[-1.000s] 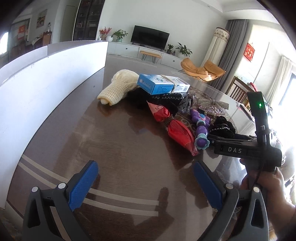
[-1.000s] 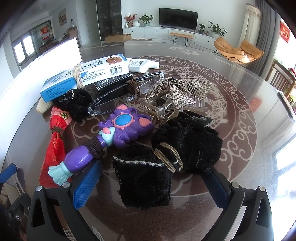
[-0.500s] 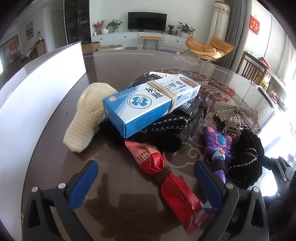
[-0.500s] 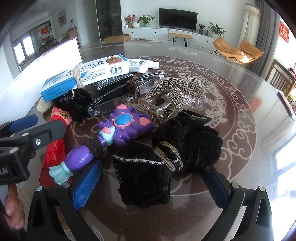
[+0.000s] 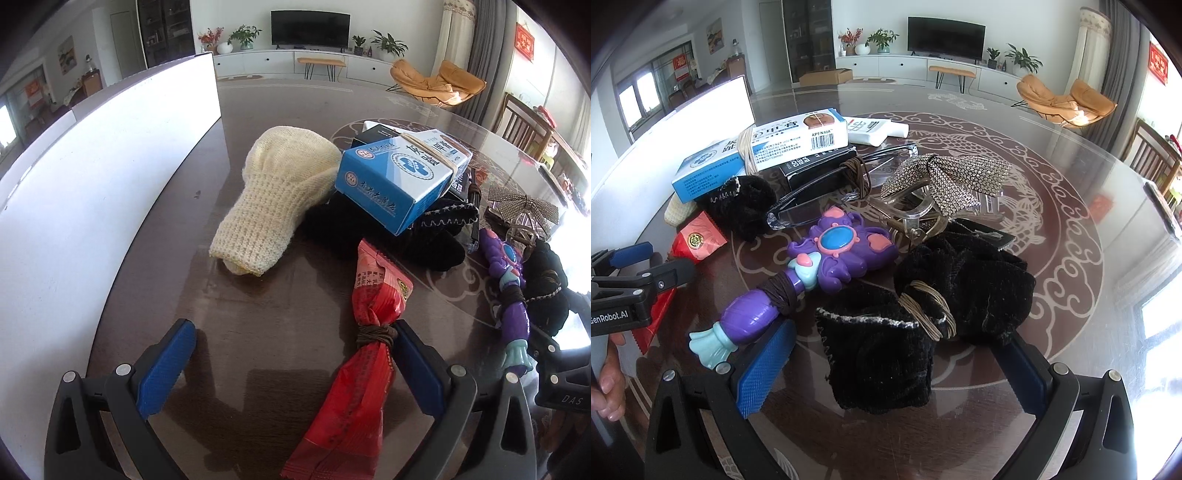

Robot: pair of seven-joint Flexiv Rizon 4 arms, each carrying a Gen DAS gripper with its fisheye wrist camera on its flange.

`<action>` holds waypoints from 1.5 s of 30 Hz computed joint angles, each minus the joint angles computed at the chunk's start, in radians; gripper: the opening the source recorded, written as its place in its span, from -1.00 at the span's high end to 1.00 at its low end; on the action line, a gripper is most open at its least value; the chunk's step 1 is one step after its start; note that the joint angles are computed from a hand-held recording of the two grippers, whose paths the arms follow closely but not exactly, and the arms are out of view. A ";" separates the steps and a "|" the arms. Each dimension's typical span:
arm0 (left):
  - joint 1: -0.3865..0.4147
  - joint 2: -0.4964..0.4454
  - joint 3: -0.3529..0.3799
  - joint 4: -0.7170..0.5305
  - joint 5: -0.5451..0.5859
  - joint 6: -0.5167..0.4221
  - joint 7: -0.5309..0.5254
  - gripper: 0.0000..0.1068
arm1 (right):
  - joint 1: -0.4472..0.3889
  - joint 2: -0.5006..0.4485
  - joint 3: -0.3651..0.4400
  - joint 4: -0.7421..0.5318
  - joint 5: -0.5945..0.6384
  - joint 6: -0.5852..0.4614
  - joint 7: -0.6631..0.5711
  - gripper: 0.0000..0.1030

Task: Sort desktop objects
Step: 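Position the left gripper around the red wrapped snack bar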

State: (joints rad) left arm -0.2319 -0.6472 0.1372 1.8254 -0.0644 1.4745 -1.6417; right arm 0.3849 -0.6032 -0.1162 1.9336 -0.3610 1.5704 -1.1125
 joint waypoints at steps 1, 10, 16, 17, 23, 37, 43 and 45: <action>0.016 0.003 -0.017 0.010 0.000 0.011 0.013 -0.93 | 0.000 0.000 0.000 -0.001 0.000 0.000 0.000 -1.00; 0.006 0.005 -0.007 0.035 -0.011 0.046 0.015 -0.93 | 0.015 0.006 -0.017 0.012 0.002 0.010 0.007 -1.00; -0.006 -0.003 0.004 0.018 -0.016 0.036 0.009 -0.93 | 0.015 0.006 -0.017 0.012 0.003 0.010 0.007 -1.00; -0.006 -0.003 0.004 0.018 -0.016 0.036 0.009 -0.93 | 0.015 0.006 -0.017 0.012 0.003 0.010 0.006 -1.00; -0.004 -0.003 0.003 0.019 -0.015 0.038 0.011 -0.93 | 0.016 0.005 -0.018 0.013 0.004 0.011 0.007 -1.00; -0.009 0.006 0.006 0.031 -0.013 0.040 0.007 -0.93 | 0.021 0.006 -0.023 0.016 0.005 0.014 0.008 -1.00; -0.009 0.006 0.007 0.032 -0.013 0.041 0.006 -0.93 | 0.021 0.006 -0.023 0.016 0.005 0.014 0.008 -1.00; -0.009 0.005 0.007 0.032 -0.013 0.042 0.006 -0.93 | 0.021 0.006 -0.023 0.016 0.005 0.014 0.008 -1.00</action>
